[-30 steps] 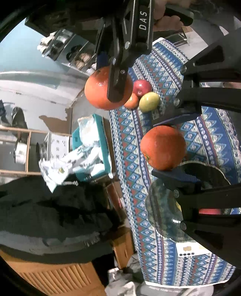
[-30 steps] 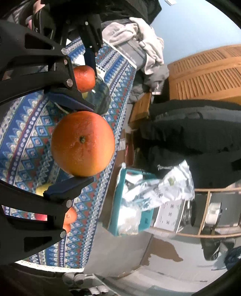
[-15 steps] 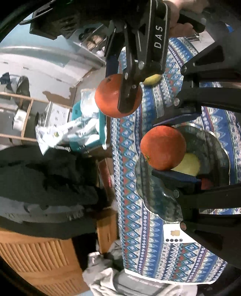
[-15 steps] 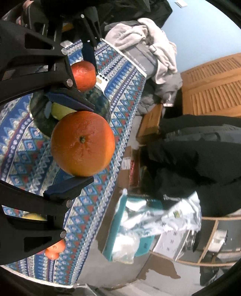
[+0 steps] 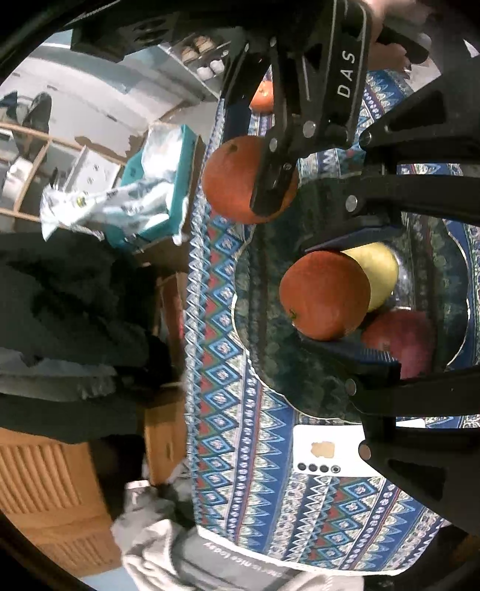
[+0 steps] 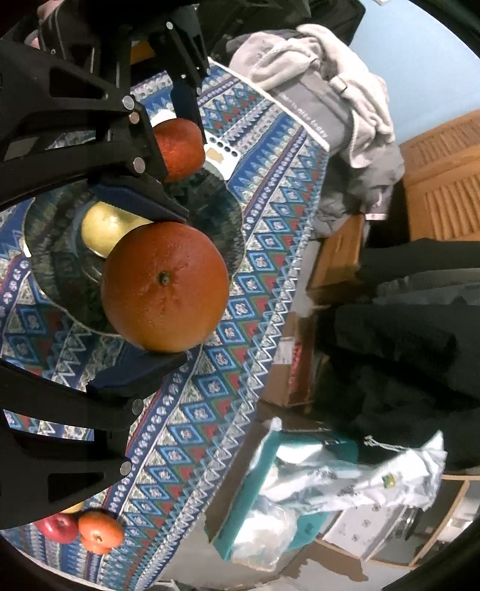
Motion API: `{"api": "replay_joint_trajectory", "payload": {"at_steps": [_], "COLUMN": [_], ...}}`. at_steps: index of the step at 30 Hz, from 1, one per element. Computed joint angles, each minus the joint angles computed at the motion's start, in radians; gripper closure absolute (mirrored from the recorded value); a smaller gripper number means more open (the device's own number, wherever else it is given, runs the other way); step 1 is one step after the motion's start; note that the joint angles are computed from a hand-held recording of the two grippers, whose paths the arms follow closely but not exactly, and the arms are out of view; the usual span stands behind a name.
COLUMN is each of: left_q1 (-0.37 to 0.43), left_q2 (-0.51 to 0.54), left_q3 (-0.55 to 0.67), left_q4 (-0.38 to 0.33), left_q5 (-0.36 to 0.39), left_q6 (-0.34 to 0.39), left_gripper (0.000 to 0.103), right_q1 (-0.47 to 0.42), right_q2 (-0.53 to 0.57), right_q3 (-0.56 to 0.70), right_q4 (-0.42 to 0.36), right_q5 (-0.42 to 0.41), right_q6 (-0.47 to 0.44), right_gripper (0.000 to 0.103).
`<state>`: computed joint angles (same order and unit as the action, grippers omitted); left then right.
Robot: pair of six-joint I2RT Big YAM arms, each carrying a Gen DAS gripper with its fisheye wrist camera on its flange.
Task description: Organize fruits
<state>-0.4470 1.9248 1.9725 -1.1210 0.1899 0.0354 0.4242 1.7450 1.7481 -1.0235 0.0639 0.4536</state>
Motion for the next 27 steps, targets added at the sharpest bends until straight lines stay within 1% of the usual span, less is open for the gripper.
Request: {"api": "replay_joint_trajectory", "payload": {"at_steps": [5,12,18,23,24,26,27], "left_q1": [0.004,0.011,0.024,0.027,0.026,0.024,0.023], "left_q2": [0.055,0.11,0.147,0.15,0.149,0.142,0.138], "left_q3": [0.035,0.062,0.09,0.09,0.09,0.086,0.082], "left_q4": [-0.031,-0.078,-0.125,-0.13,-0.129,-0.124,-0.119], "left_q5": [-0.032,-0.046,-0.032,-0.039,-0.045,-0.059,-0.063], "left_q6": [-0.014,-0.032,-0.068,-0.073,-0.071,-0.066,-0.065], "left_gripper": [0.057,0.056,0.056,0.056,0.055,0.044,0.042], "right_q1": [-0.003,-0.009,-0.014,-0.019,-0.02,-0.022,-0.025], "right_q2": [0.052,0.103,0.121,0.128,0.126,0.115,0.108], "right_q3": [0.02,0.034,0.033,0.032,0.03,0.018,0.013], "right_q4": [-0.003,-0.023,-0.022,-0.018,-0.012,0.015,0.03], "right_q5": [-0.037,-0.064,-0.087,-0.11,-0.113,-0.124,-0.133], "right_q6": [0.014,0.027,0.035,0.055,0.056,0.065,0.072], "right_gripper": [0.034,0.034,0.034,0.032,0.032,0.033,0.033]}}
